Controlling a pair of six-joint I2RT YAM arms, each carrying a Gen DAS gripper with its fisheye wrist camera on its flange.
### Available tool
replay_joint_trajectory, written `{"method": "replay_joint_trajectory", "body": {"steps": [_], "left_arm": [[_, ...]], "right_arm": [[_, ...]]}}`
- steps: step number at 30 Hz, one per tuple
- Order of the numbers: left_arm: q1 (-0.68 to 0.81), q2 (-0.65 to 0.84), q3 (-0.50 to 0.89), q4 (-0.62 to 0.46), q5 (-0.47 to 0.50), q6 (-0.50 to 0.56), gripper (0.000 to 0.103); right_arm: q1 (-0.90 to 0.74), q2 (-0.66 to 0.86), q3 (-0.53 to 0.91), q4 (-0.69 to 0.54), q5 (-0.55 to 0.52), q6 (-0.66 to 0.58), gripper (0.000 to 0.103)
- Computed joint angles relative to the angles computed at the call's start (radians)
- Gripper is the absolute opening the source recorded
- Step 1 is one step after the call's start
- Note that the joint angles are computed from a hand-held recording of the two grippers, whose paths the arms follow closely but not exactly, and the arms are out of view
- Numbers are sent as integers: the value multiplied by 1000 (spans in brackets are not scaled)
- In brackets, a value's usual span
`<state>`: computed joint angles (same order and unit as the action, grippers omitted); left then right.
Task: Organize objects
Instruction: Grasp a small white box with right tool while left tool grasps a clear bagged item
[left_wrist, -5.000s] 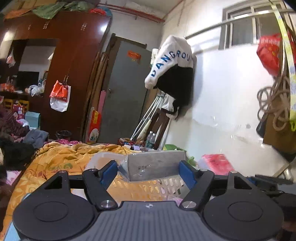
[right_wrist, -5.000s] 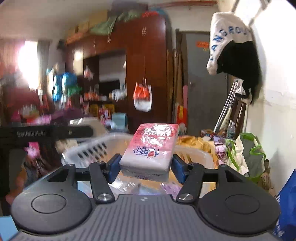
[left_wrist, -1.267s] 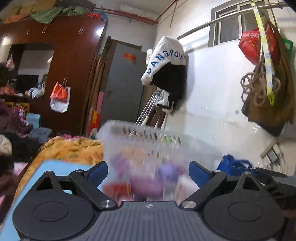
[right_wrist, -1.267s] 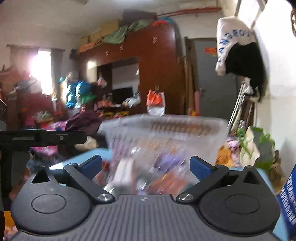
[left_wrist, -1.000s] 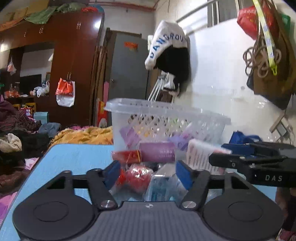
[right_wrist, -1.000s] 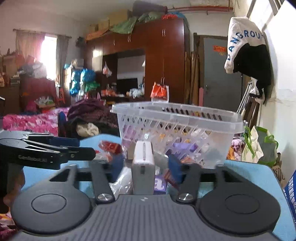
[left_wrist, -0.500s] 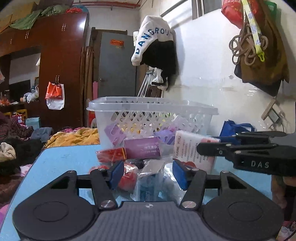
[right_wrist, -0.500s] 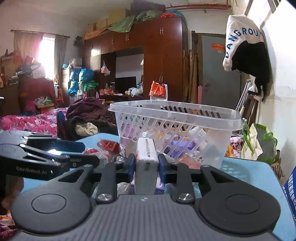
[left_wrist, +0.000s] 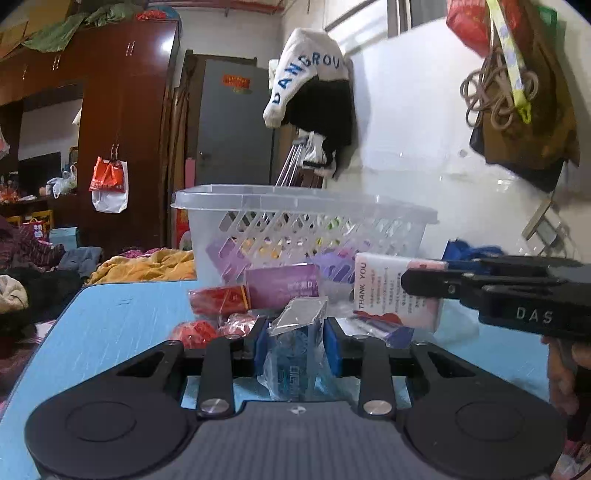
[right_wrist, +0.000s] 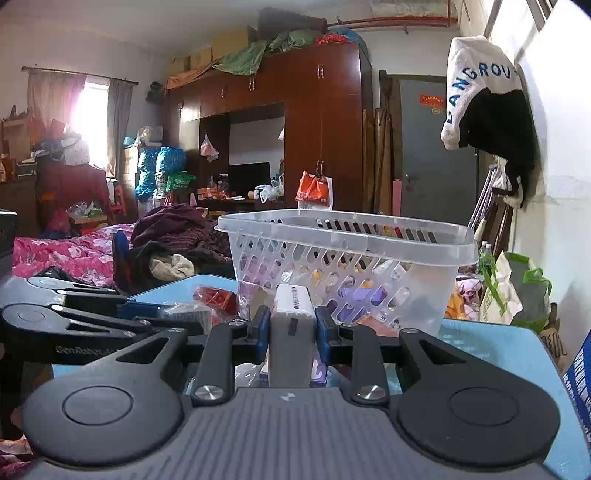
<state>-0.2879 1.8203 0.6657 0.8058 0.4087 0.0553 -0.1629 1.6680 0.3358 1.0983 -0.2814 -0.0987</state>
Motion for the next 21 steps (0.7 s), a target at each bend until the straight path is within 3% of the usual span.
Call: {"method": "replay_joint_trajectory", "body": {"steps": [5,14,16,19,21], "left_arm": [[35,24,-19,90,70,-45,36],[47,28,-81,283,89,-107,36],[40,3,-75,291,96,-132,36],[38,-42,-38,286,126,-198,36],[26,-59,39,237,121,-255,36]], "right_arm": [[-12,29,-42,132,-20,17,28],[-12,113,-73,274,-35,19,28],[-33,121,-106,383,-66,51,28],[-39,-32,-109,291,-47,43,28],[-36,-148,-31,100,-18,31,28]]}}
